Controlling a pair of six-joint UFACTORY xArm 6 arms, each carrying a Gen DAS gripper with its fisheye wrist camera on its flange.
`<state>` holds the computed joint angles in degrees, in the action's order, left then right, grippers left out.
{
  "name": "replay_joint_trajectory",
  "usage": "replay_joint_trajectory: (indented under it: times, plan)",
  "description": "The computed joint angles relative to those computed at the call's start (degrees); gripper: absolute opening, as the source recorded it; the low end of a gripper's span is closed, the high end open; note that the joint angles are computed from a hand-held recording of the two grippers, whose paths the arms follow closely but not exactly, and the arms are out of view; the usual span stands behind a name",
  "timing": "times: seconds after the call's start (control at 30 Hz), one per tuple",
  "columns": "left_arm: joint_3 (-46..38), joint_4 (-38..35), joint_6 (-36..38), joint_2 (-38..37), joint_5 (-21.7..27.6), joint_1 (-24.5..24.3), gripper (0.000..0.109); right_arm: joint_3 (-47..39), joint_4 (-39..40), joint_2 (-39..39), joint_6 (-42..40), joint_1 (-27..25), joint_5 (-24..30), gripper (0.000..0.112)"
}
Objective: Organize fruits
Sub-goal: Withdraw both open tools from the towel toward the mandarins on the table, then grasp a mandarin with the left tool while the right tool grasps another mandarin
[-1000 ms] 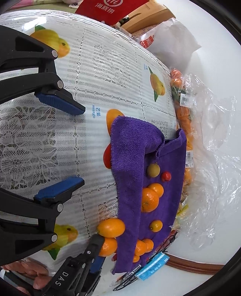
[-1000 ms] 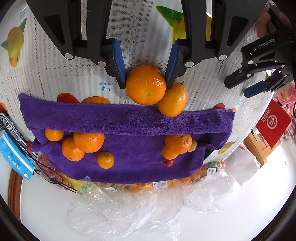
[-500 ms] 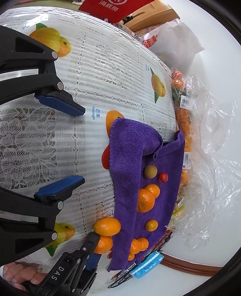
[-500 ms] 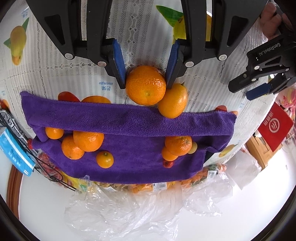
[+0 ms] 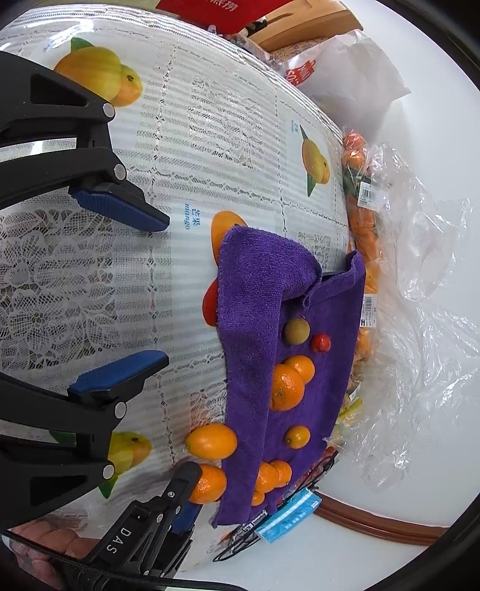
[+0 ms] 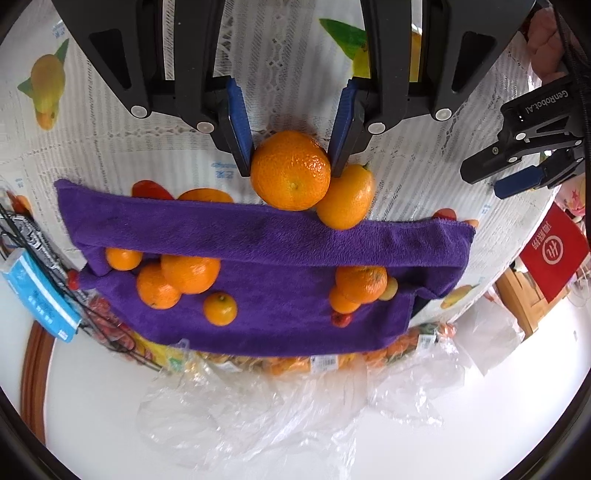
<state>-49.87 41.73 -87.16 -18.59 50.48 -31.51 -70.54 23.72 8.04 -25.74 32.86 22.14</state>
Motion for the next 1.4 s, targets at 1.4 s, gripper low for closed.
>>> replay_joint_trajectory:
  times: [1.4]
  plan:
    - [-20.19, -1.64, 15.35, 20.3, -6.05, 0.48, 0.03, 1.61, 2.31, -1.39, -4.81, -9.8, 2.4, 0.04]
